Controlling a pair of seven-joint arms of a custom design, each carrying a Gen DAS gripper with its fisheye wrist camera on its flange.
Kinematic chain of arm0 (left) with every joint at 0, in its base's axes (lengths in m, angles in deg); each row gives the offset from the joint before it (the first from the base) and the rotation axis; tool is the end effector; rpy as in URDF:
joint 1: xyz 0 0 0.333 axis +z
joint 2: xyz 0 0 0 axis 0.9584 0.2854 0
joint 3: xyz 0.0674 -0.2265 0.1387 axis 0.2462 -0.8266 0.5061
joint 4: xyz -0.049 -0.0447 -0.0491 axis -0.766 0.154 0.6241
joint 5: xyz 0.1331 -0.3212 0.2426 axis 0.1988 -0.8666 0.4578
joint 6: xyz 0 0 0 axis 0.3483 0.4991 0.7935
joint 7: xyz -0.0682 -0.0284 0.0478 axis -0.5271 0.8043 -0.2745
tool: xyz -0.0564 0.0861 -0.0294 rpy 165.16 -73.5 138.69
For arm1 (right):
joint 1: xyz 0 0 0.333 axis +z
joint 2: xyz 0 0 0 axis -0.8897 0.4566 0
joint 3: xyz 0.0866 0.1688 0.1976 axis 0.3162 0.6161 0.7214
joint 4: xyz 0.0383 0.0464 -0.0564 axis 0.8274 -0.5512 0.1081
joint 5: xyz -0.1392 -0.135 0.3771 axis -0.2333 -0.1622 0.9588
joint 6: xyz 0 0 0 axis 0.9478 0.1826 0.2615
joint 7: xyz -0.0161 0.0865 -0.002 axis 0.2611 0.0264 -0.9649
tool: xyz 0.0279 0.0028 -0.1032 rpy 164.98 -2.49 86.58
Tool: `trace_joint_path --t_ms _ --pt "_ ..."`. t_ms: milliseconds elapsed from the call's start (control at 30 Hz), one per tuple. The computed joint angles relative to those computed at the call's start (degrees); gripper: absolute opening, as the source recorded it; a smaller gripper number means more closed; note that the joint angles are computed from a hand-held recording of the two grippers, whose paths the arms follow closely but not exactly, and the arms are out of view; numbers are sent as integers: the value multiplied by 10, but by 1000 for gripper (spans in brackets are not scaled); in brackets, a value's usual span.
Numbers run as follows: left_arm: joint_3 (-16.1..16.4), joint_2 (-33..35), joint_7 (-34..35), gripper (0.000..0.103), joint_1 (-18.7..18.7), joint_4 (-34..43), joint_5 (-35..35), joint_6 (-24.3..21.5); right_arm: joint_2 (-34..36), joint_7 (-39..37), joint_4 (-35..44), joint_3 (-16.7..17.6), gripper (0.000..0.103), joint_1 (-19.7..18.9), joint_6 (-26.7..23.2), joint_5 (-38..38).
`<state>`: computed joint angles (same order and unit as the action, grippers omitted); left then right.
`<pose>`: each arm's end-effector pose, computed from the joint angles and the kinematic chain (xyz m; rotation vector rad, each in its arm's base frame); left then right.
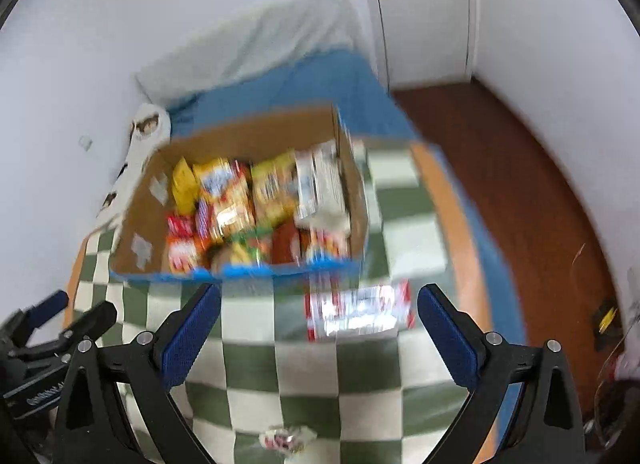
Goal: Organize snacks
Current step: 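Move both open tools back toward the last snacks on the mat, then grasp the clear printed pouch with left tool while right tool grasps the red-white spicy strip pack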
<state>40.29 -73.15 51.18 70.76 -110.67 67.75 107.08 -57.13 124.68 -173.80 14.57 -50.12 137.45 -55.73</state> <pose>0.5601 -0.0922 0.5606 -1.6069 2.2683 -0.5107 0.5410 0.1774 0.5615 -1.4262 2.2700 -0.3967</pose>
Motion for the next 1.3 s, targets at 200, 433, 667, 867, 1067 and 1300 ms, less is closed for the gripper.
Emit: trace_joint_path --t_ms 200,433,667,867,1067,1300 --pt "-23 42 -96 97 11 -40 106 0 4 -69 -128 -56 69 -15 109 162" --pt "-35 83 -182 97 1 -64 230 9 102 -161 -119 -67 69 -41 161 211" --pt "-27 74 -169 97 -6 -92 251 13 68 -294 -149 -49 69 -7 110 352" --pt "-28 59 -170 97 2 -125 292 30 122 -335 -45 -19 96 4 54 133" --pt "-28 74 -193 97 10 -131 345 37 280 -443 121 -15 92 34 -58 34" --pt "-16 63 -138 97 12 -132 293 26 252 -371 86 -28 72 33 -66 95"
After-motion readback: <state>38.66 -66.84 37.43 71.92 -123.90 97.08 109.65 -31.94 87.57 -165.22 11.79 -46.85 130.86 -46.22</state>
